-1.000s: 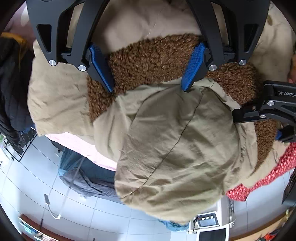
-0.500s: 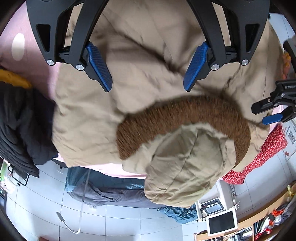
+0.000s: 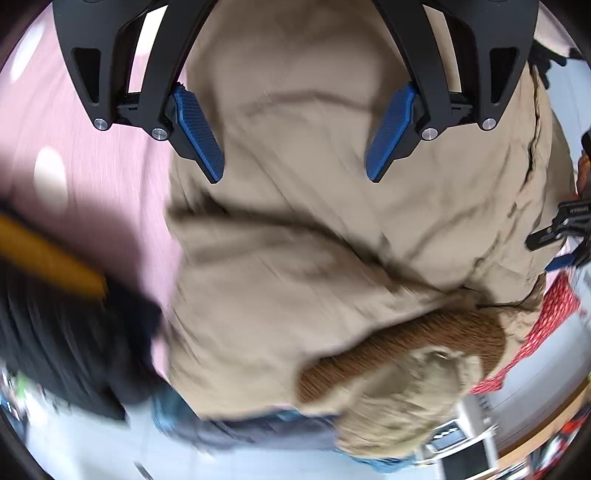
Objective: Fold large clothes
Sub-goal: 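Release the hood and press the folded jacket down with the left gripper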
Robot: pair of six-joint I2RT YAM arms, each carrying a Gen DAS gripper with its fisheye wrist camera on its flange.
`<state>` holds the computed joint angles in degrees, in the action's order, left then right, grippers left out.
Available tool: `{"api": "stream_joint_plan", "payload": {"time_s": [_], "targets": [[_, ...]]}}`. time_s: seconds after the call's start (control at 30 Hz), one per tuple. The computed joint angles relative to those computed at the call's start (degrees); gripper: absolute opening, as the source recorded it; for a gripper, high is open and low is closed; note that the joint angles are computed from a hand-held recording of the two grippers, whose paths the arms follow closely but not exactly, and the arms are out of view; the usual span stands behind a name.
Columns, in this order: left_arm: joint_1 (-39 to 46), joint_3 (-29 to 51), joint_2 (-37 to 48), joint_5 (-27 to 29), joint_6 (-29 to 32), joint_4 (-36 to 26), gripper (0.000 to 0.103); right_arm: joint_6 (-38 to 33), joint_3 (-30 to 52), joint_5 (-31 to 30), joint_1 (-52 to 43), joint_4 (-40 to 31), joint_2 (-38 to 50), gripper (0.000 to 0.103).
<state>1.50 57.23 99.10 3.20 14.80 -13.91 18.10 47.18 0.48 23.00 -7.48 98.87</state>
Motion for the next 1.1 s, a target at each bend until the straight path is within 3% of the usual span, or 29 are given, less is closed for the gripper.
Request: {"api": "stream_joint_plan", "payload": {"time_s": [0.13,0.3,0.5,0.6,0.7,0.77,1.0,1.1], "targets": [[4.3,-0.2,-0.8,3.1,0.7,-2.3,0.097,1.9,-5.2,-7.0,-5.3,2.4,-3.6,0.079],[11.9,3.5,-0.4,6.5,3.2,-4.6,0.097,-2.6,-5.3,-9.6,-7.4,0.5,-4.8,0.079],[24.6,8.6,2.8,18.9,4.5,-9.1,0.097,-5.1,-6.7,-15.9,-12.5,-1.1,-5.7,0.079],[27.9,8.6,4.6,20.8,6.3,-10.1,0.097,-4.2,-8.8,-17.8,-15.0,-0.9,-5.4,0.079],[31.8,9.9,8.2,25.5,7.6,-13.1,0.097,-2.9,-11.6,-24.5,-18.9,0.4,-4.6,0.079],[33.5,10.1,10.1,28.3,7.7,-14.1,0.097,-2.2,-13.2,-29.6,-20.9,2.1,-3.8,0.079],[35.3,7.6,14.4,38.5,10.0,-17.3,0.096,-4.2,-11.5,-37.8,-19.1,1.1,-0.5,0.079],[34.0,6.0,14.0,38.0,11.9,-17.5,0.096,-3.3,-11.0,-36.8,-15.4,1.6,-0.3,0.084]]}}
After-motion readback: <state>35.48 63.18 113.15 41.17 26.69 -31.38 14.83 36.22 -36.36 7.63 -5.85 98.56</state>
